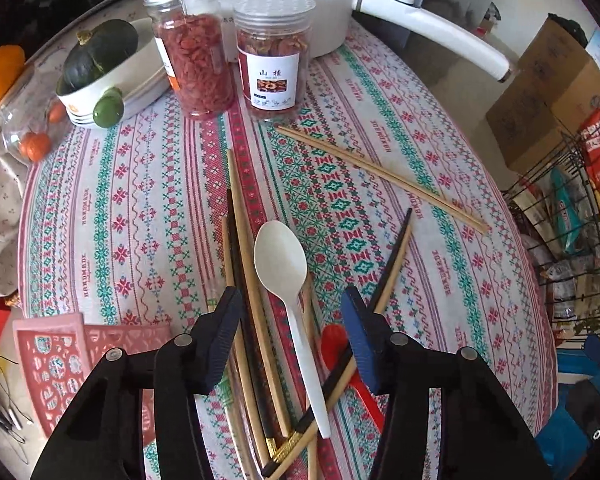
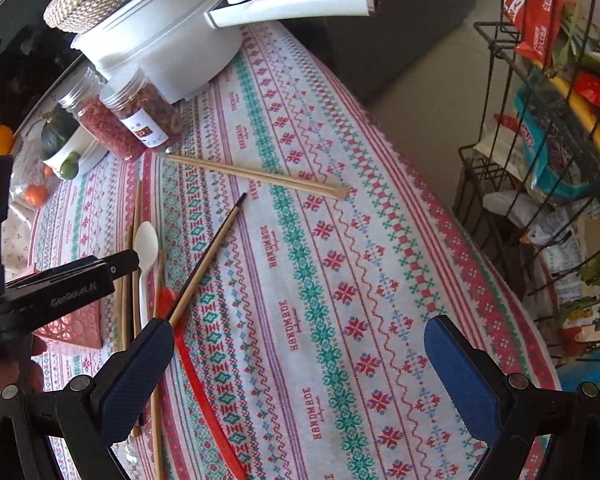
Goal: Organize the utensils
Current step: 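Lower the left tool onto the white spoon and close on it, then lift the white spoon with the left tool while the right tool grasps a wooden chopstick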
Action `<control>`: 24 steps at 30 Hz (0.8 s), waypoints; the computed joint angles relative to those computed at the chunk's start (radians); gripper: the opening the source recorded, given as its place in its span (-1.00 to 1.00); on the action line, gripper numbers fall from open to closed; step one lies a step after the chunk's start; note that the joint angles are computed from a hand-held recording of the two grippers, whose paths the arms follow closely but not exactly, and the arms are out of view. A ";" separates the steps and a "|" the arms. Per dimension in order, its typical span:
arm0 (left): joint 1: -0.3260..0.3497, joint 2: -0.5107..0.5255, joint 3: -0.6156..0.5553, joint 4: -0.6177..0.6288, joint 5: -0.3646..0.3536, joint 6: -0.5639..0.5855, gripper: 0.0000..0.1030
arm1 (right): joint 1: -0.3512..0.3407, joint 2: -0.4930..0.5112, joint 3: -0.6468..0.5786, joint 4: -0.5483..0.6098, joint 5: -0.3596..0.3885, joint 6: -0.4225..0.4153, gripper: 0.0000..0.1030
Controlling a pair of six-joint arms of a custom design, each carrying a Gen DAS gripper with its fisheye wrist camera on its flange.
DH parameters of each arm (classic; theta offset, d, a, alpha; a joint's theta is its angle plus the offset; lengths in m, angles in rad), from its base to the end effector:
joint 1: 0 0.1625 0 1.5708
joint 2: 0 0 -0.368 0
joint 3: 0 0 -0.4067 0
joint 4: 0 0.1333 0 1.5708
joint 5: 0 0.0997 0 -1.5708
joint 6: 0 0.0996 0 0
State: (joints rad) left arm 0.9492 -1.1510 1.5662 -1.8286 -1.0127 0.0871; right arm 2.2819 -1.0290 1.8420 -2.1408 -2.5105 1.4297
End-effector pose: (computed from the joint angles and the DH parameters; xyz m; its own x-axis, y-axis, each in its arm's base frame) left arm -0.2024 -0.6021 0.2354 -0.5888 0.6292 -0.5074 0.6287 0.7510 0.2017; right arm 0.4003 -0.3837 0.1014 -0.6722 0.6532 0.3484 0.2280 0.6304 -0.7420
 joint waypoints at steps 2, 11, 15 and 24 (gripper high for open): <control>0.013 0.026 -0.018 -0.002 0.007 -0.006 -0.01 | -0.005 -0.006 0.006 0.000 0.002 -0.001 0.99; 0.042 0.114 -0.080 -0.019 0.029 -0.027 -0.02 | -0.025 0.000 0.012 -0.043 0.020 -0.040 0.99; 0.039 0.136 -0.082 -0.033 0.063 -0.024 -0.17 | -0.030 0.014 -0.001 -0.047 0.021 -0.056 0.99; 0.023 0.007 0.008 -0.146 -0.040 0.097 -0.29 | -0.053 0.027 0.016 -0.149 0.063 -0.116 0.99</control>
State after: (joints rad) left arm 0.9723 -1.1440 1.5746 -1.9746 -1.0527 0.1845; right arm 2.2290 -1.0019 1.8582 -2.2900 -2.4476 1.3134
